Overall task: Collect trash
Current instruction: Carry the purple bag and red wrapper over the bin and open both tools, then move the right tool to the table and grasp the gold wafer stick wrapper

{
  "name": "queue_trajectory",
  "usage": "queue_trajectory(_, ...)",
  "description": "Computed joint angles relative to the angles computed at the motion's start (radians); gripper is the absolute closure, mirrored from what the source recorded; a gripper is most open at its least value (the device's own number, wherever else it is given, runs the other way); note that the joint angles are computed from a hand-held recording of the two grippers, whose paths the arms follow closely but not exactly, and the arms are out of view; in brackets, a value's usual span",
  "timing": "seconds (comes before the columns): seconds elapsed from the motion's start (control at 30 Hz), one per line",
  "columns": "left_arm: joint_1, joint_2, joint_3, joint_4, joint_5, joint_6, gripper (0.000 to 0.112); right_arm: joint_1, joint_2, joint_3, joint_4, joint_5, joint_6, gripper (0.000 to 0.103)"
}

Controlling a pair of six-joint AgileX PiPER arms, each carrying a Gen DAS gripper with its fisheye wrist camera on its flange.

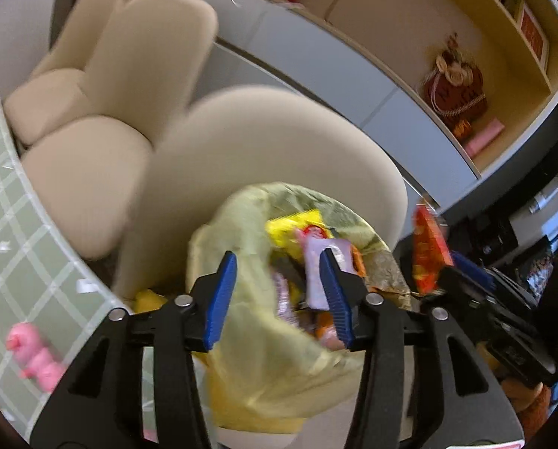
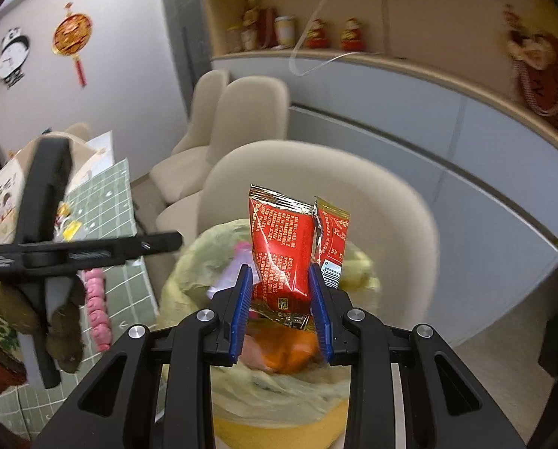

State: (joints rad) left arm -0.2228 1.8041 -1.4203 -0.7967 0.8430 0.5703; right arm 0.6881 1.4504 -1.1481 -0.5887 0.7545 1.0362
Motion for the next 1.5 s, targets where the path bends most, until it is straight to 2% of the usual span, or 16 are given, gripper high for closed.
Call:
queue_trajectory(0.13,0.098,-0.11,0.111,-0.011,-0.01,0.071,0.061,-0.082,0.137,-0.058,0.198,-0.113,-0.203,0.073)
queue_trajectory(0.23,0.188,-0.169,0.173,-0.007,0.026,0.092,0.06,-0.146,0.268,-0.118,0.356,-0.082,-0.354,0.073)
queue_trajectory(0.3,0.24,-0.194,0.204,0.002,0.048,0.103,0.06,-0.178,0.321,-0.138,0.398,-0.038,-0.387,0.073)
queue_trajectory(0.37,0.307,-0.219,0.241,0.011,0.067,0.124,0.06,-0.193,0.335,-0.127,0.408,-0.027,-0.379,0.073)
queue_trajectory(0.43,0.353,-0.234,0.267,0.009,0.073,0.134,0.06,-0.202,0.318,-0.09,0.42,-0.056,-0.366,0.073)
queue_trajectory(0.57,0.436,-0.248,0.307,-0.025,0.099,0.16,0.06,-0.163,0.291,-0.086,0.361,-0.054,-0.301,0.071)
queue_trajectory(0.67,0.464,-0.28,0.336,-0.037,0.112,0.185,0.06,-0.103,0.273,-0.105,0.266,-0.001,-0.22,0.056)
queue_trajectory(0.77,0.501,-0.312,0.36,-0.039,0.136,0.21,0.06,0.009,0.24,-0.137,0.135,0.094,-0.097,0.055)
queue_trajectory(1.03,0.731,-0.394,0.404,-0.042,0.238,0.316,0.059,0.209,0.182,-0.261,-0.015,0.181,-0.001,0.055)
queue_trajectory(1.1,0.8,-0.402,0.406,-0.044,0.256,0.345,0.059,0.244,0.196,-0.306,-0.024,0.168,0.01,0.055)
queue_trajectory(1.2,0.909,-0.409,0.392,-0.047,0.28,0.395,0.059,0.28,0.219,-0.351,-0.015,0.052,0.002,0.055)
queue_trajectory(1.27,0.978,-0.402,0.37,-0.045,0.297,0.426,0.059,0.302,0.277,-0.414,-0.015,0.007,-0.021,0.052)
queue_trajectory(1.37,1.061,-0.378,0.328,-0.05,0.316,0.47,0.058,0.331,0.364,-0.517,0.01,-0.002,-0.084,0.051)
queue_trajectory(1.5,1.122,-0.317,0.274,-0.052,0.325,0.506,0.055,0.338,0.524,-0.726,0.138,0.024,-0.221,0.051)
